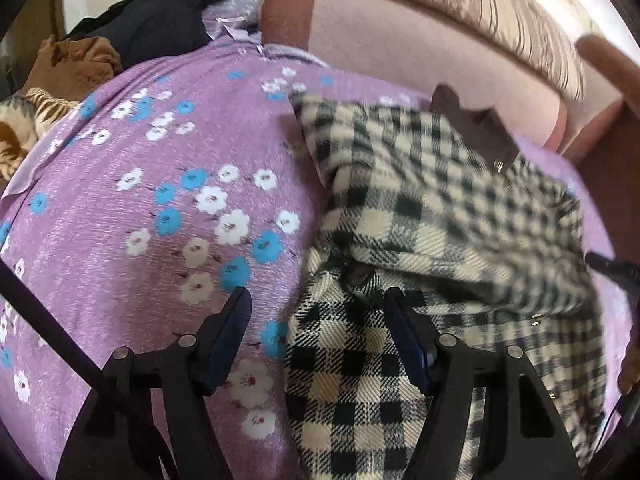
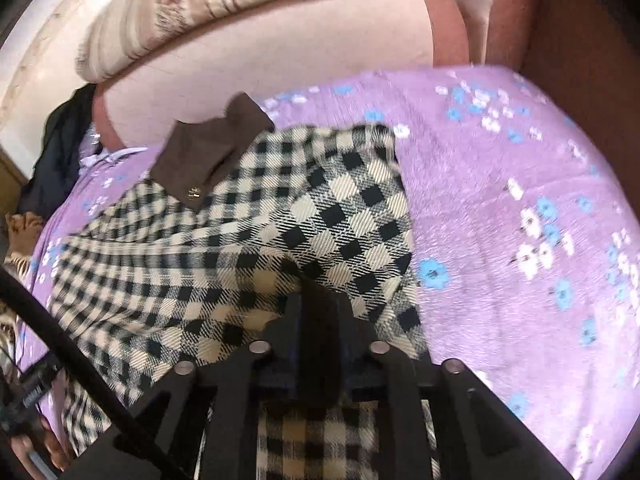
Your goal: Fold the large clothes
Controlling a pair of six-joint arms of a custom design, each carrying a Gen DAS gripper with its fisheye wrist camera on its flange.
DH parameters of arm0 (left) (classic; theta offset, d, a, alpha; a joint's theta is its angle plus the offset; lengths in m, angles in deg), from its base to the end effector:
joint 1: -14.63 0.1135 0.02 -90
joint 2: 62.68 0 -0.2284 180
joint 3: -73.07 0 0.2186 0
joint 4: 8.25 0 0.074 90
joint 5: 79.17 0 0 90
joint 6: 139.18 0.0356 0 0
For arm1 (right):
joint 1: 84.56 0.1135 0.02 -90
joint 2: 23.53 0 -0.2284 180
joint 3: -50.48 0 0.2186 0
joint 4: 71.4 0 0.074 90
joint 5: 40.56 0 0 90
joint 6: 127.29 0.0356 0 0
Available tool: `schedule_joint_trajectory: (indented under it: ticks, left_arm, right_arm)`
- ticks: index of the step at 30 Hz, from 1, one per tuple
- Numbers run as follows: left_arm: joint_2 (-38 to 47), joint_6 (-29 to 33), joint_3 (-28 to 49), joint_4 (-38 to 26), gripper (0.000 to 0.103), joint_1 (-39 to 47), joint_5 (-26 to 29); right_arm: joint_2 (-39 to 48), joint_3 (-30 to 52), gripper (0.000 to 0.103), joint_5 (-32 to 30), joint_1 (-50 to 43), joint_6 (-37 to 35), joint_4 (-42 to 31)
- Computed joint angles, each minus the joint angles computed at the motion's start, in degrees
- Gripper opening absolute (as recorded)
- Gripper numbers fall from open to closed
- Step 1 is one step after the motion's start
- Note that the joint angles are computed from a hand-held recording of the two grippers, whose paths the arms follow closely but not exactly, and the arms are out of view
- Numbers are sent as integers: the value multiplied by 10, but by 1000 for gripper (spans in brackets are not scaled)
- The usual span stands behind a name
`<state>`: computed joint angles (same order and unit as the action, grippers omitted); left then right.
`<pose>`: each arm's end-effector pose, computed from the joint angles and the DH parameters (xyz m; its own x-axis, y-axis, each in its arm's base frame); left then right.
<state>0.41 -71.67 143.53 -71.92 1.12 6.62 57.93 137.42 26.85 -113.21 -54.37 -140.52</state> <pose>0.1894 -0.0428 0.2541 -0.8214 -0.1950 -0.5360 -0.1308 0.9791 -0.1558 0.2269 -0.1084 0.2645 -0.8377 0.1487 -0.5255 0.0491 0.9788 0.1986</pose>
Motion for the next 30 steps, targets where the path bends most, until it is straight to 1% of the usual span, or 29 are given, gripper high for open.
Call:
schedule_joint_trajectory:
  ticks: [2, 5, 7, 8, 9, 11, 12, 13, 14, 15, 17, 18, 19, 20, 21, 22, 23, 27, 29, 30]
  left_arm:
    - [-30, -1, -3, -14, 68, 14, 5]
    - [-55, 6, -8, -35, 68, 31, 21]
    - [-69, 9, -16, -49, 68, 31, 23]
    - [-73, 8, -18, -53, 68, 27, 20]
    - [-79, 7, -23, -58, 68, 20, 14]
    - [-84, 6, -27, -63, 68, 14, 9]
    - [-88, 5, -31, -65, 68, 13, 10]
    - [-92, 3, -32, -67, 68, 11, 12]
    - [-101, 2, -35, -72, 68, 12, 18]
    - [-109, 2, -38, -75, 68, 13, 23]
    - [-122, 6, -50, -78, 69, 17, 42]
    - [-125, 9, -55, -80, 69, 21, 50]
    - [-128, 9, -60, -83, 69, 24, 57]
    - [-136, 7, -67, -87, 69, 29, 69]
    - [-144, 6, -71, -91, 69, 34, 76]
    - [-157, 5, -76, -96, 69, 36, 82]
    - [-168, 4, -79, -102, 69, 35, 85]
    - [-206, -9, -91, -129, 68, 32, 115]
    - [-234, -23, -101, -140, 68, 30, 135]
    - [-252, -35, -107, -147, 68, 24, 144]
  right_arm:
    - [-14, 8, 18, -15, -12, -12, -23]
    - [-19, 30, 18, -78, -56, -60, -86]
    - [-24, 23, 18, -98, -51, -74, -107]
    - [-28, 10, 18, -95, -41, -71, -103]
    - [-31, -8, 18, -77, -20, -62, -86]
    - [-20, -40, 27, -31, 19, -42, -51]
    - [3, -53, 32, 14, 45, -23, -32]
    - [1, -64, 32, 12, 43, -15, -18]
    - [-15, -69, 32, 0, 33, -13, -19]
    - [-27, -64, 33, -18, 18, -22, -36]
    - [-41, -48, 33, -57, -26, -65, -80]
    - [-46, -36, 35, -68, -54, -91, -103]
    - [-49, -22, 41, -83, -99, -125, -130]
    - [-41, -8, 43, -96, -138, -153, -150]
    - [-21, 13, 46, -115, -198, -195, -180]
    - [-9, 21, 47, -122, -230, -214, -191]
    - [21, 42, 47, -129, -276, -241, -207]
    - [142, 109, 48, -122, -405, -306, -255]
    - [204, 141, 48, -121, -444, -343, -303]
    - [235, 151, 48, -129, -467, -378, -337]
